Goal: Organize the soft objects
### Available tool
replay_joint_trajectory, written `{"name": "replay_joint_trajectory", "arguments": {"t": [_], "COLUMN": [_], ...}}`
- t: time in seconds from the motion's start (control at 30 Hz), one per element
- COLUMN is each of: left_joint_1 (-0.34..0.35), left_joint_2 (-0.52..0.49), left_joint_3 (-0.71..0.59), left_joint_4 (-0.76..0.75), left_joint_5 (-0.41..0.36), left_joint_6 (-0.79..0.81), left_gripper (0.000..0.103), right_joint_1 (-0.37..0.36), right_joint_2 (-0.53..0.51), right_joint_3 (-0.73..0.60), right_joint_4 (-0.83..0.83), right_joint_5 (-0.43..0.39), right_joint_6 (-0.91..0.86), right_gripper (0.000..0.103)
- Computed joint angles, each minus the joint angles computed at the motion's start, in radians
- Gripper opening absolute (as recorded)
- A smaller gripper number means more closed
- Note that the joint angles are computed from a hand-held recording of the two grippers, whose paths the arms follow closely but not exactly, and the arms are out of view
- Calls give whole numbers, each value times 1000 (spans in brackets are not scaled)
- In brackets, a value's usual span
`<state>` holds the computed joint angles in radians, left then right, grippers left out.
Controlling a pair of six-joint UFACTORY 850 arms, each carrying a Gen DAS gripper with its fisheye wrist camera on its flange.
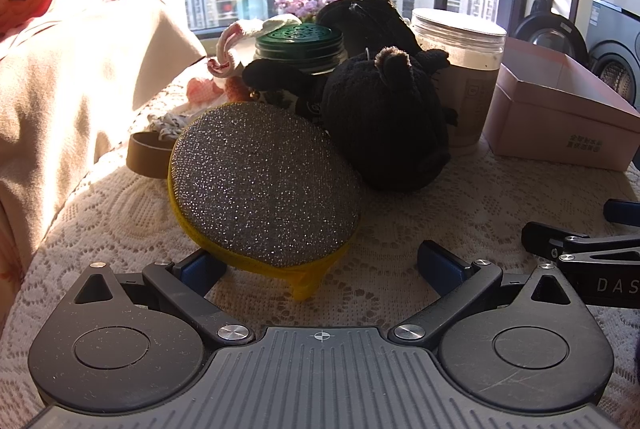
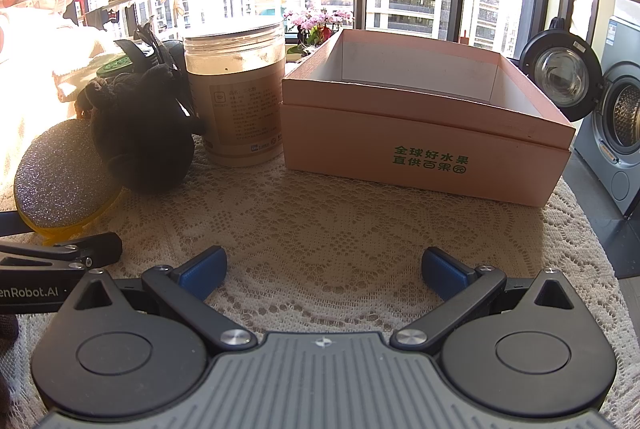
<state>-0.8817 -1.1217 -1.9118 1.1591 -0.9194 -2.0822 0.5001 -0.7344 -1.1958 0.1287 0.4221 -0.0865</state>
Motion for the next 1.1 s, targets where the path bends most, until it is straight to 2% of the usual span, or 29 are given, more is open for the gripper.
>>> {"name": "replay_joint_trajectory", "arguments": {"t": [0.1,0.27,0.37,0.43,0.5,0.6,0.67,0.73,0.83,0.93,0.97,1.0,1.03,1.1], "left_joint_1": [1,20,34,43,46,49,63,88,115,136,135,129,120,106], "left_joint_2": [20,108,195,261,304,323,323,319,292,283,288,292,299,299], "left_joint_3": [34,177,314,421,487,513,511,504,470,464,474,484,495,489], "left_joint_4": [14,115,272,454,557,562,559,573,576,659,727,790,820,803], "left_joint_5": [31,172,286,330,304,187,169,208,273,377,387,376,358,342], "left_joint_6": [-1,-28,-170,-378,-502,-519,-514,-519,-523,-629,-706,-771,-794,-757], "left_gripper": [103,103,102,102,102,102,102,102,102,100,94,80,55,28], "right_joint_1": [-3,-17,-16,-10,-10,-13,-13,-11,-6,-10,-10,-7,-5,-1], "right_joint_2": [2,-4,-12,-1,5,3,-8,-5,9,28,35,42,51,60], "right_joint_3": [-7,-93,-127,-95,-80,-81,-99,-96,-70,-44,-32,-19,-3,16], "right_joint_4": [-20,-68,-37,2,-10,-123,-207,-280,-263,-360,-355,-313,-262,-196], "right_joint_5": [-24,-234,-304,-275,-253,-243,-252,-241,-191,-152,-135,-115,-93,-49], "right_joint_6": [8,23,-7,-39,-33,55,122,184,169,256,239,184,121,45], "right_gripper": [103,103,103,103,103,103,103,100,98,98,98,98,97,96]}}
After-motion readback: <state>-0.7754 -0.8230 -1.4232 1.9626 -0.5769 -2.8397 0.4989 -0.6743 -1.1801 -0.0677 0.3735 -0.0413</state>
